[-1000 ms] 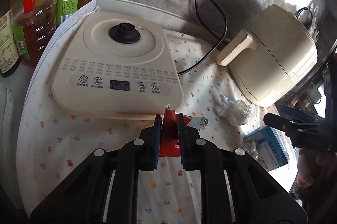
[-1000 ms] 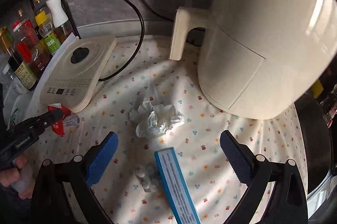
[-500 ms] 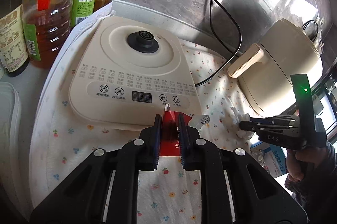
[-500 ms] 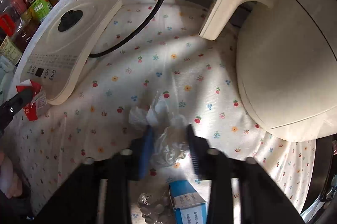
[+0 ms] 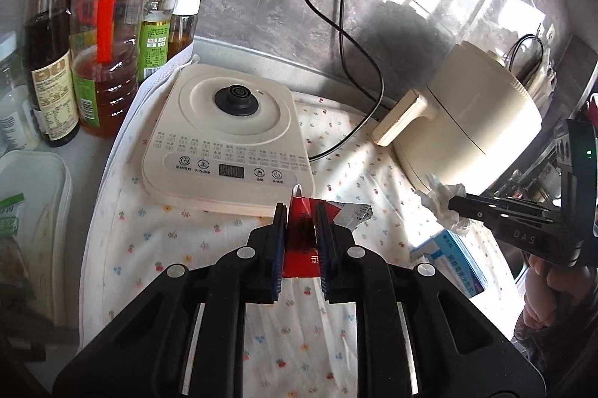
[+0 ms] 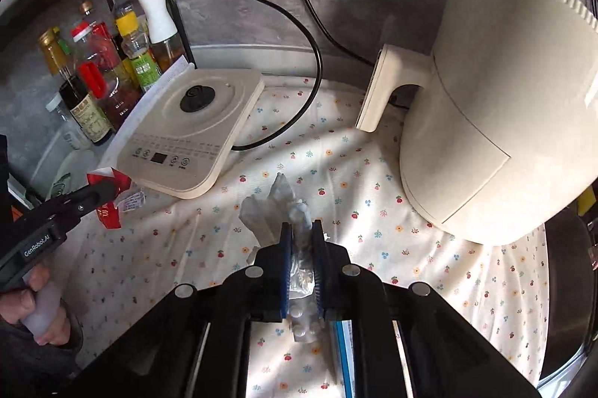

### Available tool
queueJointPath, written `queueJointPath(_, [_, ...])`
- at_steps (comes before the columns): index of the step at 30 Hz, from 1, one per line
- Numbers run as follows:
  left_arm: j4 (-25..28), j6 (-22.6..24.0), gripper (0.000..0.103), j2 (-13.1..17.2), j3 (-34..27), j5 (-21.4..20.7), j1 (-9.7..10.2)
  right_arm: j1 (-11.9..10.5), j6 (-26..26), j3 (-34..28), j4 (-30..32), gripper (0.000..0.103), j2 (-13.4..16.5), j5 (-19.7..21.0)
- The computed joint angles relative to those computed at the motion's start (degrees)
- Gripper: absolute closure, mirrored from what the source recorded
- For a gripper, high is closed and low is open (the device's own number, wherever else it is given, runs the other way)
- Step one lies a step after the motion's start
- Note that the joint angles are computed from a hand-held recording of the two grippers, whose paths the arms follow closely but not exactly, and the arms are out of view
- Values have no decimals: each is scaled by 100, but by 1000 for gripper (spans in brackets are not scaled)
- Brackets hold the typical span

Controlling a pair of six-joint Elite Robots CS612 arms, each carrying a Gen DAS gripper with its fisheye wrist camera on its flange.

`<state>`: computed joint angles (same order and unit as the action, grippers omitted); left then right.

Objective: Collect trash
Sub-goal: 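Carry the red wrapper and clear plastic down over the white bin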

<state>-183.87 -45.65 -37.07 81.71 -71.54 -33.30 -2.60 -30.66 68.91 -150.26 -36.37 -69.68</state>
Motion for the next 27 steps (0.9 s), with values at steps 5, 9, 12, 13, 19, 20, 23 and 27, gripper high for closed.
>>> queueJointPath(5, [90,-96,87,-168,234,190,-129,-93,-82,465,-421,92,-230,232])
queueJointPath(9, [9,-215,87,-333,523,458,-256,-176,-75,814,-703,92,-383,416])
queueJointPath(12, [-10,-447,87,-452,756,605,-350,-222,-181,1061,-788,92,-501,508])
queueJointPath(13, [3,-488,87,-495,831,656,-386,-238,-194,1140,-816,92,-538,541])
queueJointPath(19, [88,-738,87,-720,1208,972,-631,-417,-244,1737,-1158,91,-805,990])
queueJointPath(20, [94,-780,87,-748,1255,1020,-677,-454,-292,1845,-1214,91,-856,1051])
queueJointPath(23, [136,-899,87,-805,1342,1113,-816,-576,-431,2152,-1317,91,-1011,1104])
queueJointPath(27, [285,-1037,87,-862,1370,1009,-1015,-823,-553,2587,-1434,91,-1256,1133])
